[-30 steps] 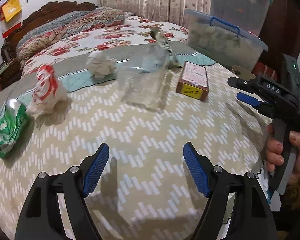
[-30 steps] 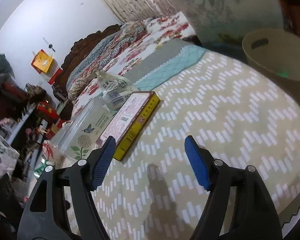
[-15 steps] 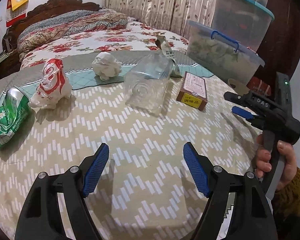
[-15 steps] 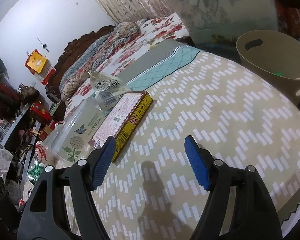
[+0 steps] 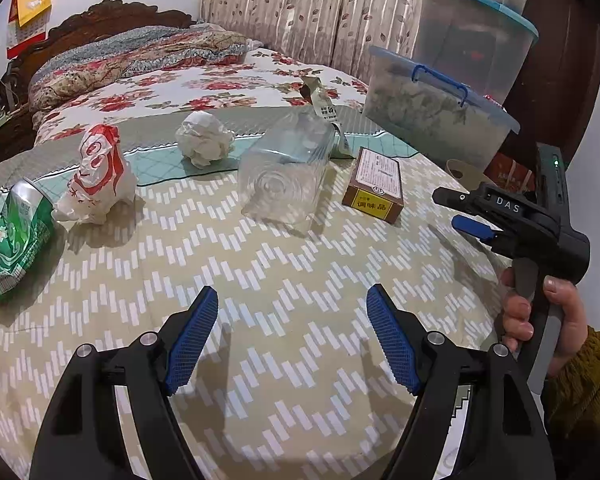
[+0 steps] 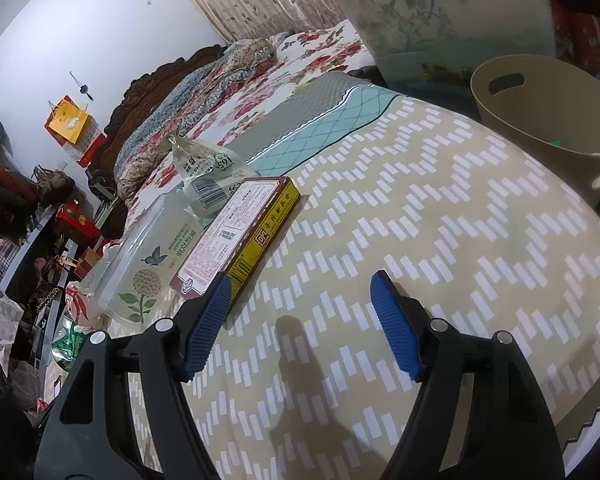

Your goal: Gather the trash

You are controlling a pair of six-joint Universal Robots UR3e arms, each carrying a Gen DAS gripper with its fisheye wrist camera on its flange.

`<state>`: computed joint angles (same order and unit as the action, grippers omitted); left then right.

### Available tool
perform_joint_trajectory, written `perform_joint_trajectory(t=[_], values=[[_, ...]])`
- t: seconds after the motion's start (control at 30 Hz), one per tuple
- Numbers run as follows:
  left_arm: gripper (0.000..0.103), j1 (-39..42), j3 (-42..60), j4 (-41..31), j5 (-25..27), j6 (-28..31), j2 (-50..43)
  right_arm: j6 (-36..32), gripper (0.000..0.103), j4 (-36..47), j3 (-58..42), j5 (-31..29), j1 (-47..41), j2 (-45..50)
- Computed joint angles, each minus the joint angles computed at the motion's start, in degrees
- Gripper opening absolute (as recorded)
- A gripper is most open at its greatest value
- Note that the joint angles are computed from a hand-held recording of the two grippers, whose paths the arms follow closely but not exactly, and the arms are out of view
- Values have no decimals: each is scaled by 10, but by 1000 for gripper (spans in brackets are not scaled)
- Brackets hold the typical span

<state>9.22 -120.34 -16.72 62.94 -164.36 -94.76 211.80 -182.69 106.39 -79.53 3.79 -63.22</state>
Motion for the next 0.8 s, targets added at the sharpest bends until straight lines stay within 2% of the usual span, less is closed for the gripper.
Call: perform_joint_trajectory(t=[0.8], values=[[74,15,49,-79,2,-29,-29,-2,73,3,-1,-2,1,-1]])
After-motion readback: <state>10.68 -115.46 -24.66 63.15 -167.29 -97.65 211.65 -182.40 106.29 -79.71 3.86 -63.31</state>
